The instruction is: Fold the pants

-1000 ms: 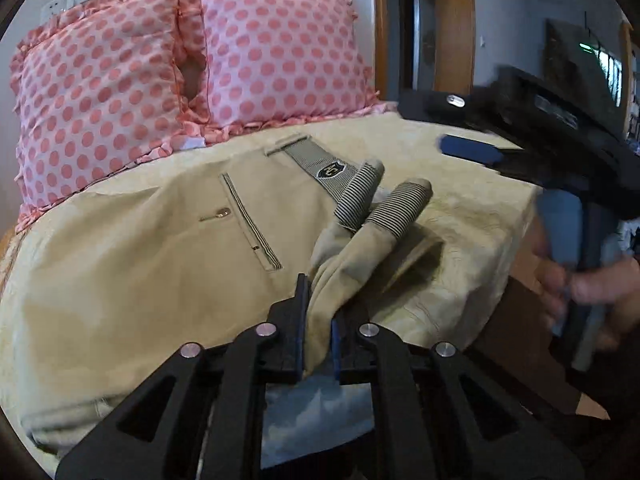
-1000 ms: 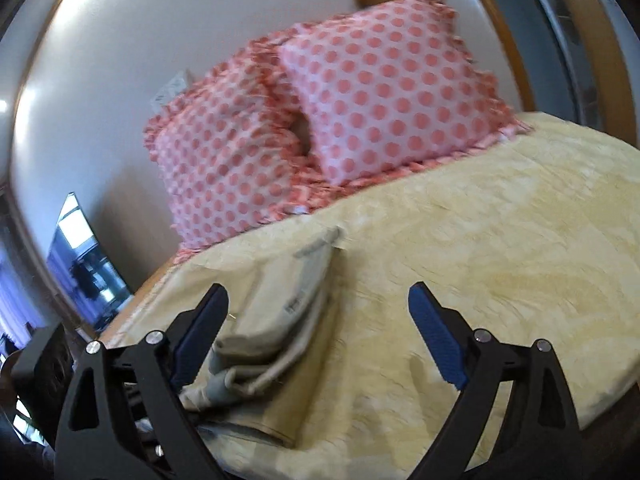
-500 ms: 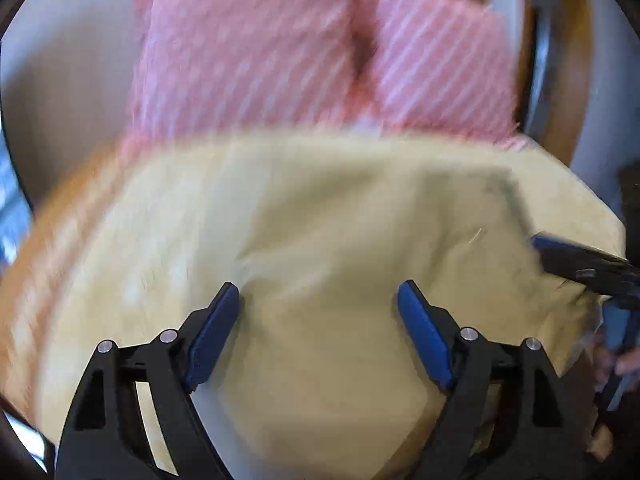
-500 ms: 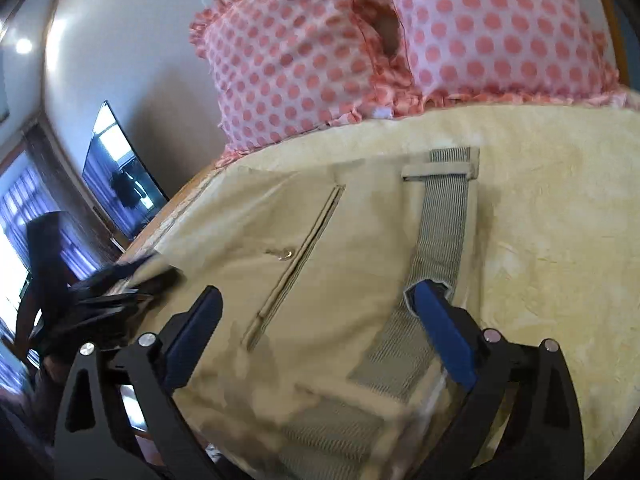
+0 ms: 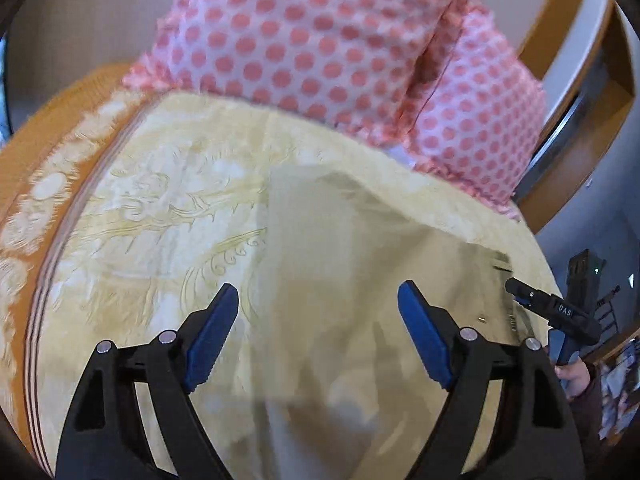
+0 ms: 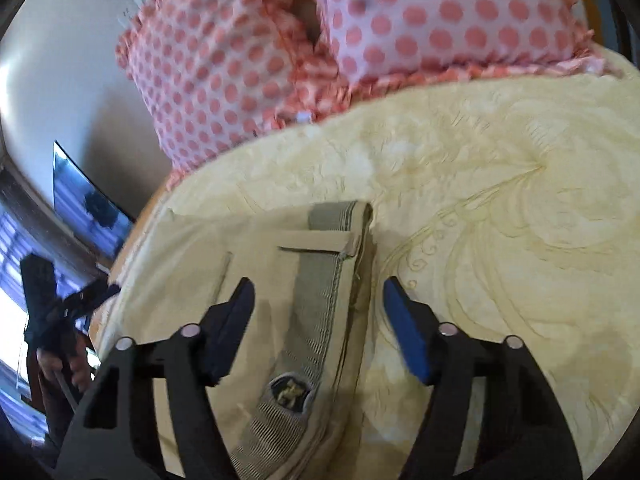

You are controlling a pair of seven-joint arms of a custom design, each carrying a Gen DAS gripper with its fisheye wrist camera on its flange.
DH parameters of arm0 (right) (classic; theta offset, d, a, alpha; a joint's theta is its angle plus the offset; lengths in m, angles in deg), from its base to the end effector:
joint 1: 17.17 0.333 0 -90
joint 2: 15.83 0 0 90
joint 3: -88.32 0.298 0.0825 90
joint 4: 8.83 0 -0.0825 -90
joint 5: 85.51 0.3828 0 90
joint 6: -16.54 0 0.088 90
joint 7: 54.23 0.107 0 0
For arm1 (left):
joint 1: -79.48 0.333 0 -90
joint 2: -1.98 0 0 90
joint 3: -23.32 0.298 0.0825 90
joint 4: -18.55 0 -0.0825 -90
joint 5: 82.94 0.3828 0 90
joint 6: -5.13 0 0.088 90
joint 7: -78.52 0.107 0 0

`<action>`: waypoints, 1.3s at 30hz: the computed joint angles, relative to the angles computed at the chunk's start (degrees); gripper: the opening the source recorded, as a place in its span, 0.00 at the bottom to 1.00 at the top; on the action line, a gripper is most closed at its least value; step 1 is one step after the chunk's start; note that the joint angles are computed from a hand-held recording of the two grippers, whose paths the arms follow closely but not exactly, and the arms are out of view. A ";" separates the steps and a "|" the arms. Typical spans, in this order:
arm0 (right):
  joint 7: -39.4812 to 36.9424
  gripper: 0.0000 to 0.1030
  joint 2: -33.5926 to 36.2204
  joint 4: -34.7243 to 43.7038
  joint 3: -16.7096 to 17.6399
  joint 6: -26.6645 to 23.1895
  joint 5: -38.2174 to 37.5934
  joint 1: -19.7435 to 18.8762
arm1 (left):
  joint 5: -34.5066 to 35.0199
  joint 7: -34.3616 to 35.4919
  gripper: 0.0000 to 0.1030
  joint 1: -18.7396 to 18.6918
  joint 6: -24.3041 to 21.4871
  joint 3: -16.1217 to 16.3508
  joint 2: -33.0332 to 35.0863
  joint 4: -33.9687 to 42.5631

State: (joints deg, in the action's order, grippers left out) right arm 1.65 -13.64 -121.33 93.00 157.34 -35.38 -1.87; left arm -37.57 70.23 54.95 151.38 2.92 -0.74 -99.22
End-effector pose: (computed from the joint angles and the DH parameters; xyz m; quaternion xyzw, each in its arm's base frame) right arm 0.5662 0.2048 0.4852 -0.7589 0.5188 0.0456 0.3909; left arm 0.4016 -0.4179 0.4957 -0.7620 0.5194 -0.3529 0.1583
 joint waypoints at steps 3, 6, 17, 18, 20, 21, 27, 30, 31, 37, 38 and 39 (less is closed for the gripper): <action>-1.44 0.53 0.68 0.67 0.32 0.94 -1.62 0.29 | -6.15 7.21 0.79 0.77 3.00 1.55 2.20 0.70; -4.58 0.45 -0.52 -0.61 0.38 0.87 -1.32 0.38 | -11.36 12.71 0.78 1.35 7.05 2.72 4.28 1.27; -7.69 0.30 1.84 3.37 -0.05 -6.24 1.73 -1.56 | -16.06 19.52 0.79 0.98 13.96 5.32 6.97 2.35; -7.28 0.31 2.41 3.96 -0.15 -7.14 2.36 -1.79 | -16.34 18.89 0.78 1.24 16.16 5.56 6.67 1.35; -6.10 0.33 4.47 5.92 -0.30 -10.13 4.75 -2.76 | -16.54 16.97 0.64 1.60 18.81 5.97 6.24 0.06; -6.19 0.30 4.93 6.34 -0.22 -11.16 6.24 -3.28 | -16.31 15.92 0.55 1.67 19.06 6.08 6.08 -0.21; -9.02 0.12 6.80 9.27 -0.09 -19.40 15.52 -6.34 | -12.94 12.89 0.19 2.24 18.55 5.78 5.17 0.31; -8.57 0.11 9.38 13.68 0.30 -18.79 15.35 -6.48 | -11.36 14.86 0.18 2.45 15.95 6.05 7.28 4.97; -8.07 0.11 10.89 16.02 0.52 -17.89 15.00 -6.43 | -10.70 15.57 0.18 2.35 14.47 6.38 8.45 7.28; -0.01 0.12 25.03 33.93 2.09 -11.00 7.07 -5.84 | -13.43 21.45 0.18 1.34 6.53 9.22 20.05 24.17; 2.74 0.13 26.83 35.79 1.63 -10.21 3.50 -5.01 | -15.80 23.65 0.19 1.12 3.09 9.29 22.90 27.79; 6.01 0.15 28.43 37.37 1.01 -10.36 -0.29 -4.15 | -17.12 24.62 0.20 0.40 -0.14 9.73 24.89 30.48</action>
State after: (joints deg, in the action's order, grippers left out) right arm 7.66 14.79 -83.97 94.00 146.98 -35.67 -6.02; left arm -54.69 94.86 55.35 151.24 12.65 24.15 -68.74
